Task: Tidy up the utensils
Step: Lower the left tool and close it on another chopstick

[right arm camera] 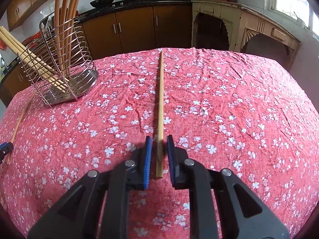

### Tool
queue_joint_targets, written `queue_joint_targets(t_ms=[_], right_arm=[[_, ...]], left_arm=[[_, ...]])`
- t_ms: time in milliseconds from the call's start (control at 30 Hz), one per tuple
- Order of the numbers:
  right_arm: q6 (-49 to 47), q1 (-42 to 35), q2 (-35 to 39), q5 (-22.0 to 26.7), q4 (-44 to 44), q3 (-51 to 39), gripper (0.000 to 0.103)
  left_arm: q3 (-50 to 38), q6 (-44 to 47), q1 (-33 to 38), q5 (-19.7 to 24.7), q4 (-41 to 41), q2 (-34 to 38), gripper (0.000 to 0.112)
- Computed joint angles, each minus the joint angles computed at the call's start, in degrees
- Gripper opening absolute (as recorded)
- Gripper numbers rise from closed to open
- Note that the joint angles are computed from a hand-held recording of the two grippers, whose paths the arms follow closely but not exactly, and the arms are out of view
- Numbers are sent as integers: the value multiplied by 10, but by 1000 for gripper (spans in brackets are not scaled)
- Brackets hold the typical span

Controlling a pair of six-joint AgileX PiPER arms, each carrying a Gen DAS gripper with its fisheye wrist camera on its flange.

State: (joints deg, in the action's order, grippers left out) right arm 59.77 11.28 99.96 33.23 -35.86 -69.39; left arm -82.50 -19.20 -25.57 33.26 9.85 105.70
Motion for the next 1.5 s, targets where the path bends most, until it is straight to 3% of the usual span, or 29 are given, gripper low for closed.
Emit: queue_joint_targets(t_ms=[400,733,933,1000,1200,1500], right_arm=[[4,3,-1,5,-5,2,17],[11,9,-4,10,-11,5,17],[29,15,-17,4,-17,24,14],[29,17,-19,7,-17,25,8],[28,11,-33,-5,-12,41,7],[92,62,-121,32,-101,97,7]], left_arm=[[-58,-10,-15,36,29,38,66],[-49,0,-12,27,10,33,66],[-19,-14,-15,20,30,11,52],[-13,-24,-19,19,40,7,39],[-6,-33,-19,19,48,0,9],[67,30,6,-21,-24,-64,7]])
